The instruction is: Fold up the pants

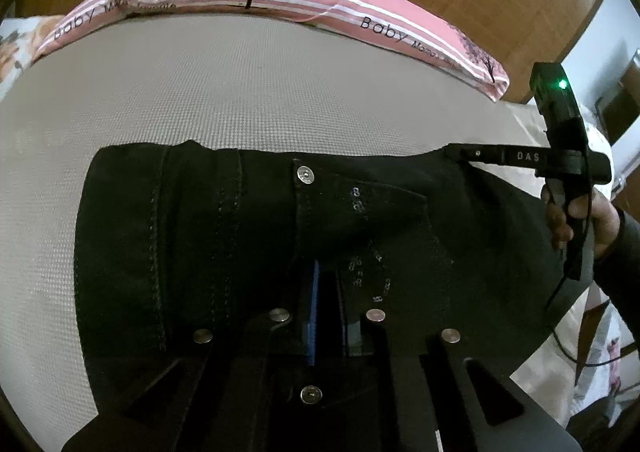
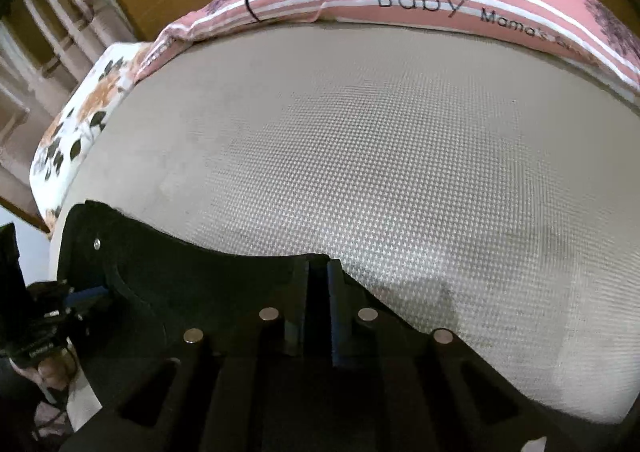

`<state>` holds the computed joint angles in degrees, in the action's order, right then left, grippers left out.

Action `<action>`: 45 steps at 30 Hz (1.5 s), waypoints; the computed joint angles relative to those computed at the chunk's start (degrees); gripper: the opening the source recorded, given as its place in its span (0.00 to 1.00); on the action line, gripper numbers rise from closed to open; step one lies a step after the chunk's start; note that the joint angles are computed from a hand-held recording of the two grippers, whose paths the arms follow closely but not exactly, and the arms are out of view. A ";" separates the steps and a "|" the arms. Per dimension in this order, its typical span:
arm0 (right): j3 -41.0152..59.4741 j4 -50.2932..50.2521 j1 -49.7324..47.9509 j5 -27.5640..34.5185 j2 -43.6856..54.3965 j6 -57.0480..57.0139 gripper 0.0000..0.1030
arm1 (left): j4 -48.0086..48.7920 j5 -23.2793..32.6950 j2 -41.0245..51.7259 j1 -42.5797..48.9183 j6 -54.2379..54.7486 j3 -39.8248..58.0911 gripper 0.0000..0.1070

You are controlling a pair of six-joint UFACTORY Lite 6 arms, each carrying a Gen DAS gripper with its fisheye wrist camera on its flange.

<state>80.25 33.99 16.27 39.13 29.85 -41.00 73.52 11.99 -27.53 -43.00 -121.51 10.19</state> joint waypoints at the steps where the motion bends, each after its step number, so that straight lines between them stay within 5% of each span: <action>1: -0.91 -0.08 -0.13 -0.88 -0.77 0.71 0.18 | -0.49 0.34 0.09 -0.28 0.57 0.10 0.10; 3: -2.91 1.41 -1.07 -1.73 -3.02 1.80 0.32 | -3.45 0.75 0.37 -0.59 3.40 0.82 0.11; 5: -6.04 4.89 -2.06 -2.92 -6.53 0.60 0.34 | -10.51 3.20 1.07 -2.68 9.07 2.93 0.16; 8: -13.02 8.10 -5.04 -3.11 -15.38 -1.10 0.40 | -12.10 10.78 3.24 -10.07 7.67 6.88 0.37; 11: -20.57 8.47 -10.13 -2.34 -24.38 -2.01 0.48 | -8.80 16.41 7.43 -18.44 3.74 11.41 0.41; 19: -30.88 3.78 -36.71 7.49 -35.87 -12.19 0.48 | -11.64 10.82 23.88 -23.88 11.79 23.51 0.42; 29: -27.82 -1.00 -68.07 7.93 -29.16 -24.27 0.47 | -24.31 11.68 30.82 -29.36 25.90 27.86 0.52; 32: -21.88 1.21 -77.13 11.84 -23.01 -27.90 0.36 | -26.44 12.27 30.42 -29.75 27.44 28.04 0.53; 39: -5.16 6.45 -93.80 25.02 -9.32 -27.49 0.40 | -26.39 12.23 25.65 -26.43 27.53 31.16 0.54; 45: 4.07 8.02 -98.08 28.65 0.14 -22.74 0.40 | -29.65 9.41 37.94 -22.52 36.13 45.60 0.55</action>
<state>84.31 42.01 -81.80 67.78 29.99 -63.75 43.87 21.40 10.42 -65.53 -85.38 55.79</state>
